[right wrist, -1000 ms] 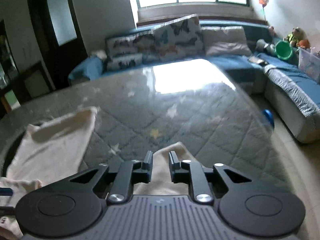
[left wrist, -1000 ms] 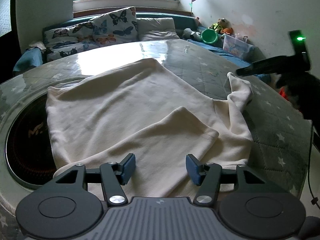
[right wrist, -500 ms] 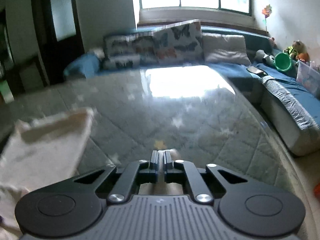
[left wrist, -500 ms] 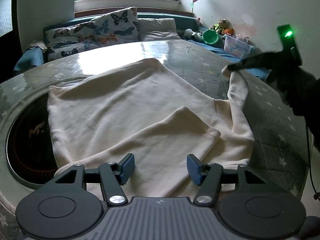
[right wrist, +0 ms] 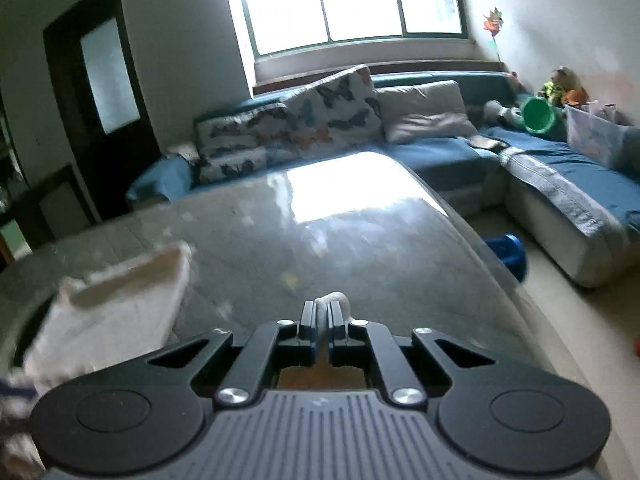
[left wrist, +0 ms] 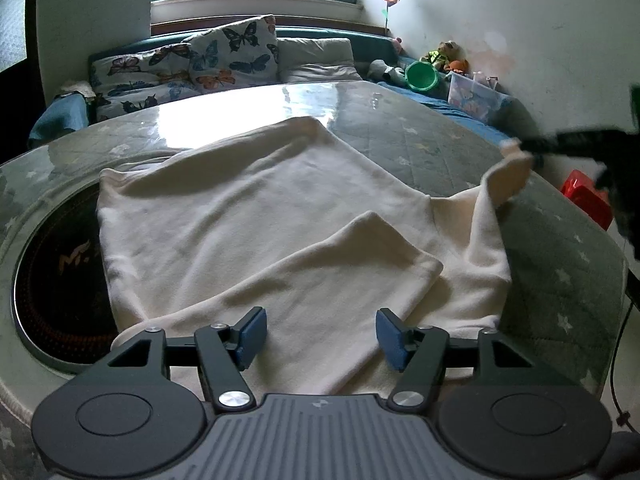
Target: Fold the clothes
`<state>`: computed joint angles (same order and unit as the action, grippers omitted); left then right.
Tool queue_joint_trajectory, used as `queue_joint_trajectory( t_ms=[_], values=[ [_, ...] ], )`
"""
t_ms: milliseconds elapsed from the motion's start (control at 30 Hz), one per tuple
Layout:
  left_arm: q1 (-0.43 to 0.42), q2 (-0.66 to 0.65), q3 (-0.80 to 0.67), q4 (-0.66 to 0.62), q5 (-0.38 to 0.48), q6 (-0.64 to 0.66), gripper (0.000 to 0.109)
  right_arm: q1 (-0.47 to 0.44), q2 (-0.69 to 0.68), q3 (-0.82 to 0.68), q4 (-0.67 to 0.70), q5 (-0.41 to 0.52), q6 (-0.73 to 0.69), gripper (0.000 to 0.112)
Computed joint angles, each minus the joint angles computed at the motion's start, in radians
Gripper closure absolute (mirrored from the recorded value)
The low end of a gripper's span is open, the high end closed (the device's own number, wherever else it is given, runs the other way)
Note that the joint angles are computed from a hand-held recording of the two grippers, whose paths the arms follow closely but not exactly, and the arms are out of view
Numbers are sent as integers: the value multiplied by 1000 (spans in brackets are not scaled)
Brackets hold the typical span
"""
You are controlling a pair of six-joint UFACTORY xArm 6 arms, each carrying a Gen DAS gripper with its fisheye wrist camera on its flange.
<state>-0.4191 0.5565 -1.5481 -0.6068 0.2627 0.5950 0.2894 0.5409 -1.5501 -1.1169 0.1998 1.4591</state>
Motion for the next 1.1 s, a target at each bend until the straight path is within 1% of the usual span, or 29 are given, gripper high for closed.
queue_joint_trajectory(
  t_ms=[100,167,267,333,367,400,433,600,633,733,767,800,833,867,1000,1067,1100],
  values=[
    [0,0,-2,6,5,2,44,-9,-59,102,44,19,-6,97],
    [0,-1,-3,9,6,1,44,-15,-77,134,71,40,-13,97],
    [-3,-4,-5,-4,7,17,44,-37,-98,170,53,8,61,95],
    [-7,-9,-9,-23,11,42,44,-59,-107,186,4,-53,150,92],
    [-10,-11,-14,-40,16,62,44,-66,-108,187,-20,-72,183,85],
    [-13,-11,-25,-69,27,93,44,-69,-106,186,-33,-83,195,77],
    [-16,-8,-38,-96,41,121,44,-71,-103,185,-43,-93,202,74],
    [-44,24,-120,-164,117,235,44,-58,-69,161,17,-26,125,73],
    [-51,31,-135,-175,135,259,44,-50,-52,145,36,-7,106,73],
    [-67,51,-176,-200,195,323,44,-42,-33,134,60,5,74,78],
    [-72,59,-190,-195,212,332,44,-39,-28,128,50,8,78,89],
    [-76,70,-207,-187,231,338,44,-38,-24,122,37,9,83,97],
    [-78,82,-225,-182,251,345,44,-41,-20,117,22,0,102,97],
    [-81,91,-239,-180,268,351,44,-44,-17,112,7,-12,126,103],
    [-86,124,-294,-200,347,401,44,-71,-23,88,-162,-74,331,105],
    [-89,146,-329,-193,387,405,43,-77,-27,63,-225,-79,388,105],
    [-92,157,-346,-180,391,396,42,-79,-28,50,-254,-81,412,106]
  ],
)
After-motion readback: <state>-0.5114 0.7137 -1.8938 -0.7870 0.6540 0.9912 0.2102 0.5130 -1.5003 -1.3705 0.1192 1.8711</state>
